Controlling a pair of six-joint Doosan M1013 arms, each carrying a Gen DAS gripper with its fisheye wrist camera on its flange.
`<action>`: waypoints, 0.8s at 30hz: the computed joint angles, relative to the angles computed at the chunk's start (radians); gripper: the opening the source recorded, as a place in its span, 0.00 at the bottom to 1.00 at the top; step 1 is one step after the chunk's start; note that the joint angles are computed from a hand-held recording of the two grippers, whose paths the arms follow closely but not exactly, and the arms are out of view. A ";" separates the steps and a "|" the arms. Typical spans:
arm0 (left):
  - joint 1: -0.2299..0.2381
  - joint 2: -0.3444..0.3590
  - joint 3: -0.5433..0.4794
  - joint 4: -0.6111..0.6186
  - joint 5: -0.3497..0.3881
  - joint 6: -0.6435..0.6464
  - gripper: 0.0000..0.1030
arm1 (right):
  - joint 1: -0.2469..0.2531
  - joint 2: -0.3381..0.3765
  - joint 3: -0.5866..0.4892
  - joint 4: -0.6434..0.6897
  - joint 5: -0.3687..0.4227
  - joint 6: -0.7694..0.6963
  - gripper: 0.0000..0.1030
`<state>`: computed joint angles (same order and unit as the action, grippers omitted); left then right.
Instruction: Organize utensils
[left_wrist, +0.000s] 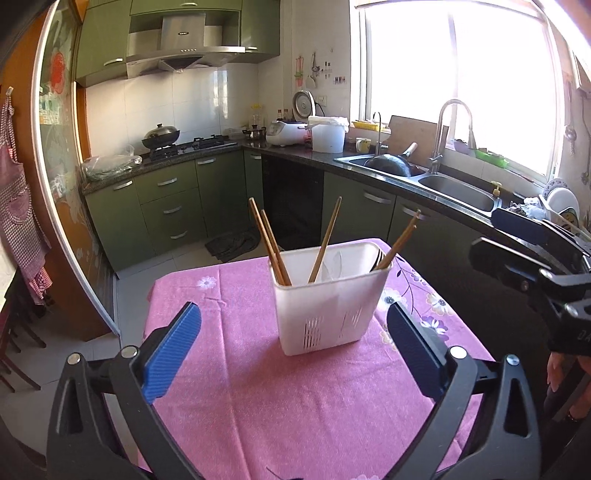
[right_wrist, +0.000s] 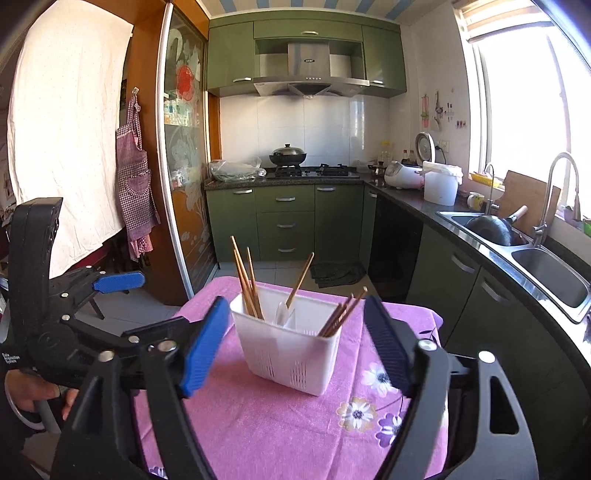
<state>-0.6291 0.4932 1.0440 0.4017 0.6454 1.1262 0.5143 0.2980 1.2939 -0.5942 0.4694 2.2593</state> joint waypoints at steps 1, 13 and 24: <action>-0.007 -0.023 0.044 0.040 -0.020 -0.041 0.93 | 0.009 -0.018 0.038 -0.052 -0.011 0.055 0.93; -0.077 -0.197 0.332 0.427 -0.030 -0.491 0.93 | 0.118 -0.171 0.310 -0.552 0.022 0.624 0.95; -0.097 -0.283 0.425 0.540 -0.036 -0.679 0.93 | 0.176 -0.238 0.355 -0.678 0.092 0.747 0.96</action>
